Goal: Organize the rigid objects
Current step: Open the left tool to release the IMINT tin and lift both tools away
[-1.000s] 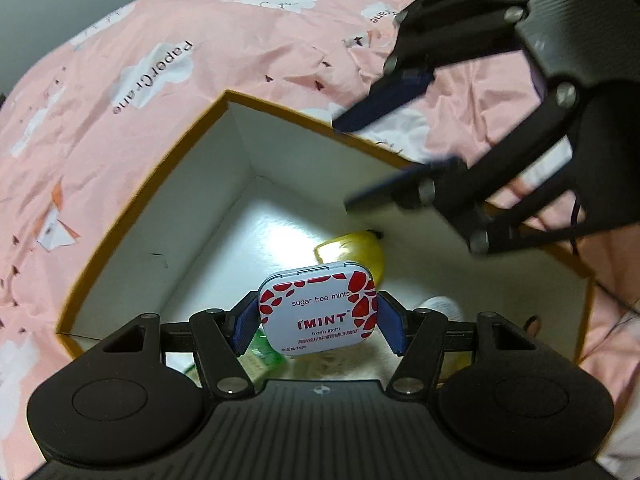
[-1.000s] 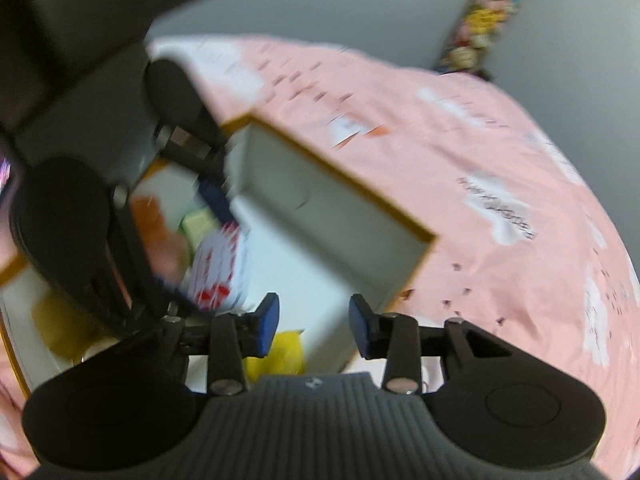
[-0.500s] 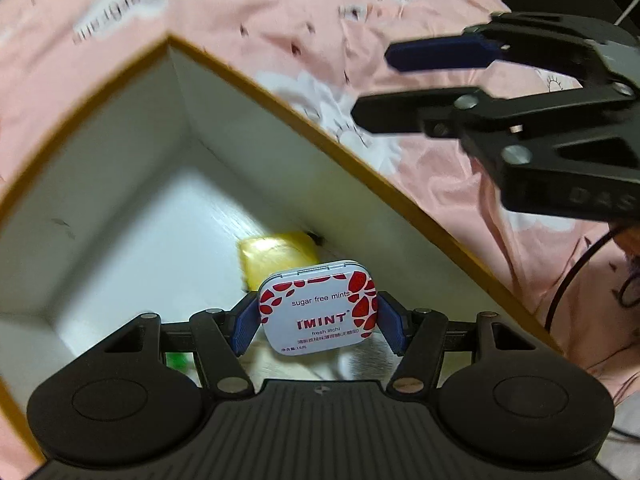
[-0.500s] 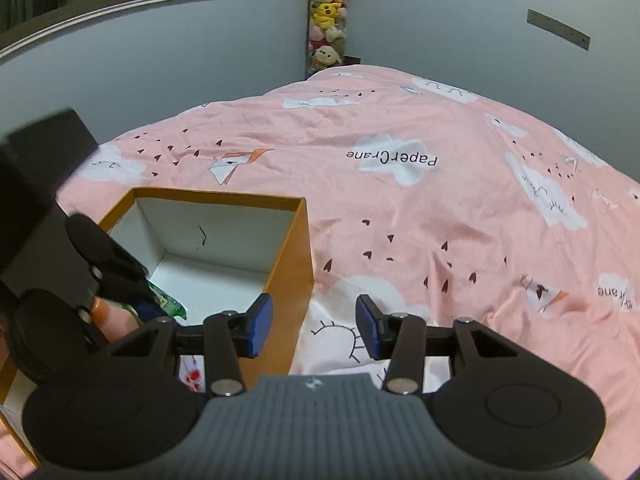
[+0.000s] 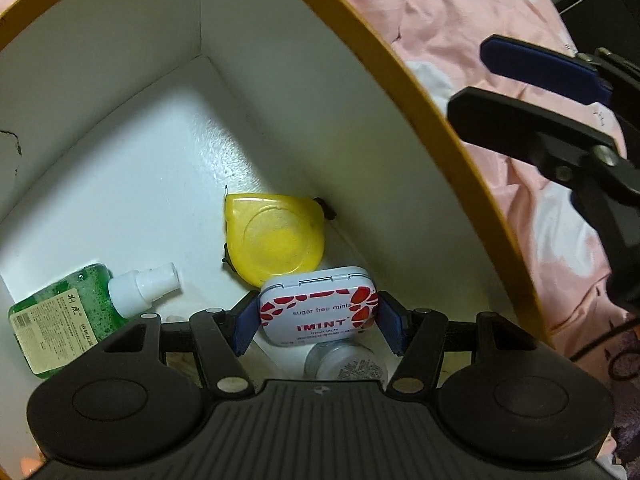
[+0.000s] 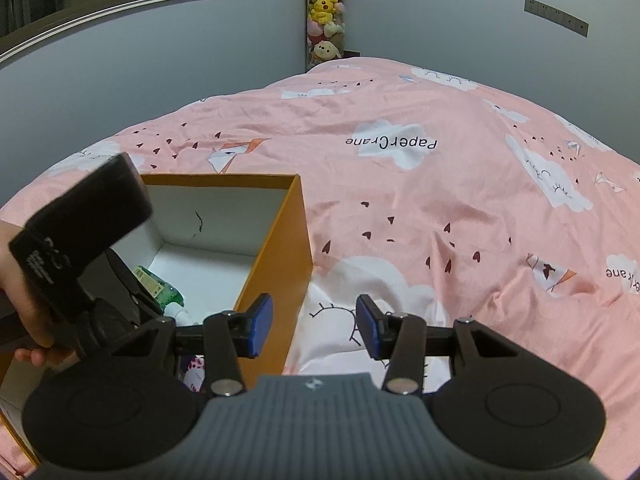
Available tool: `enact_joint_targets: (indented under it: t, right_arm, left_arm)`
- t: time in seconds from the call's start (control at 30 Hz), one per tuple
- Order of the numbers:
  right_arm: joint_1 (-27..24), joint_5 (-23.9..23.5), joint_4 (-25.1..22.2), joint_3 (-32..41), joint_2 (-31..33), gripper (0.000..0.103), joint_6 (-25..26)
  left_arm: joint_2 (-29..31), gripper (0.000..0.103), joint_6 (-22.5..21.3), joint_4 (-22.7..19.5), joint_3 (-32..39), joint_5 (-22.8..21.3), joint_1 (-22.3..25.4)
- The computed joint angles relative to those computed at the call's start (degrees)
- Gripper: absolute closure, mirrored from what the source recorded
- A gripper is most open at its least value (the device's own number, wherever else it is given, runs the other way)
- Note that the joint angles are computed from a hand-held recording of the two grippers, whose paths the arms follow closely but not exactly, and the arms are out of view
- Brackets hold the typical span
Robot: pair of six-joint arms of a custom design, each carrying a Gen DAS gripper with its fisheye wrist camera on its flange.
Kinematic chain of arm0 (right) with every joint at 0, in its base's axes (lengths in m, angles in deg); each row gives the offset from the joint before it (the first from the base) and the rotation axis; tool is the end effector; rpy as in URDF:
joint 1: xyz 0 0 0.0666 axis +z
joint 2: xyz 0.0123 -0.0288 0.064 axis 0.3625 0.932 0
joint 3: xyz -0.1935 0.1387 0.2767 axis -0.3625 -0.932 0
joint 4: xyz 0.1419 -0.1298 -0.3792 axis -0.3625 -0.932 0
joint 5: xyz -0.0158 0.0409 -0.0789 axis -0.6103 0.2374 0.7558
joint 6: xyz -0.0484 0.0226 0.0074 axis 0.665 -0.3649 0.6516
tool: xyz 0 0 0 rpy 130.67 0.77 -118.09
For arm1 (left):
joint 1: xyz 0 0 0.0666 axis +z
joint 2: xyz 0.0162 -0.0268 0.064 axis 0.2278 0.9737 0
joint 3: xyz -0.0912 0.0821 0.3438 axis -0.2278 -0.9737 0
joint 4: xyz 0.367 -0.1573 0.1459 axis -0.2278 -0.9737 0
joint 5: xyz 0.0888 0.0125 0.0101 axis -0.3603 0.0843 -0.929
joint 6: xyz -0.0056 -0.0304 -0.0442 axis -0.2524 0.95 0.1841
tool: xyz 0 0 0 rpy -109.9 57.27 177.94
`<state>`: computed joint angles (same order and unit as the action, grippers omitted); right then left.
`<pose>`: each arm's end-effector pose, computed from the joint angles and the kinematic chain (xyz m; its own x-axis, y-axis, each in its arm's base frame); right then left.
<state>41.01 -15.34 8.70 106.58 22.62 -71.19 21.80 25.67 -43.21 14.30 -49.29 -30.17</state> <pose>0.3583 0.1418 0.5353 -0.5178 -0.4414 -0.7329 -0.7053 0.7051 0.0737 0.3525 -0.3423 0.4792 -0.9862 0.1039 -0.1286 0.1411 0.9344 -0.3271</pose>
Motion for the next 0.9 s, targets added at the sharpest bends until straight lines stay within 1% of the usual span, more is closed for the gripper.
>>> enact_joint_targets:
  t: [0.1,0.2,0.23,0.33,0.4,0.5,0.6,0.77,0.87,0.9]
  right_arm:
    - [-0.15,-0.14,-0.08,-0.15,-0.14,0.057,0.04]
    - [-0.23,-0.21,-0.17,-0.37,-0.36,0.056,-0.14]
    - [-0.24,-0.19,-0.18,-0.49,-0.49,0.055,-0.22]
    - [-0.45,-0.09,0.10,-0.90,-1.19,0.046,-0.46]
    - [-0.76,-0.11,0.22,-1.00,-1.73,0.045,-0.76]
    - [-1.35,0.13,0.13,-0.92,-2.61,0.041,-1.25]
    - [-2.04,0.10,0.09,-0.79,-3.79,0.036,-1.58]
    - [-3.22,0.47,0.23,-0.59,-6.34,0.022,-2.26]
    - [-4.07,0.51,0.03,-0.79,-8.24,0.017,-2.58]
    - [-4.34,0.53,-0.16,-0.88,-8.89,0.016,-2.64]
  left_arm:
    - [0.16,0.033,0.16,-0.49,0.21,-0.63,-0.10]
    - [0.25,0.028,0.80,-0.97,0.41,-1.77,-0.45]
    - [-0.06,0.028,0.89,-0.78,0.24,-1.91,-0.48]
    - [-1.11,0.025,1.75,-1.03,0.05,-3.51,-1.21]
    - [-1.95,0.025,1.45,-1.38,-0.13,-4.80,-1.60]
    - [-2.59,0.025,2.15,-2.56,1.16,-7.82,-3.37]
    - [-3.13,0.025,2.89,-4.10,3.72,-11.71,-5.53]
    - [-3.36,0.025,3.50,-5.43,7.91,-20.88,-9.80]
    - [-3.48,0.025,3.72,-5.76,10.32,-28.18,-13.34]
    - [-3.87,0.025,3.83,-5.66,11.03,-31.26,-14.81]
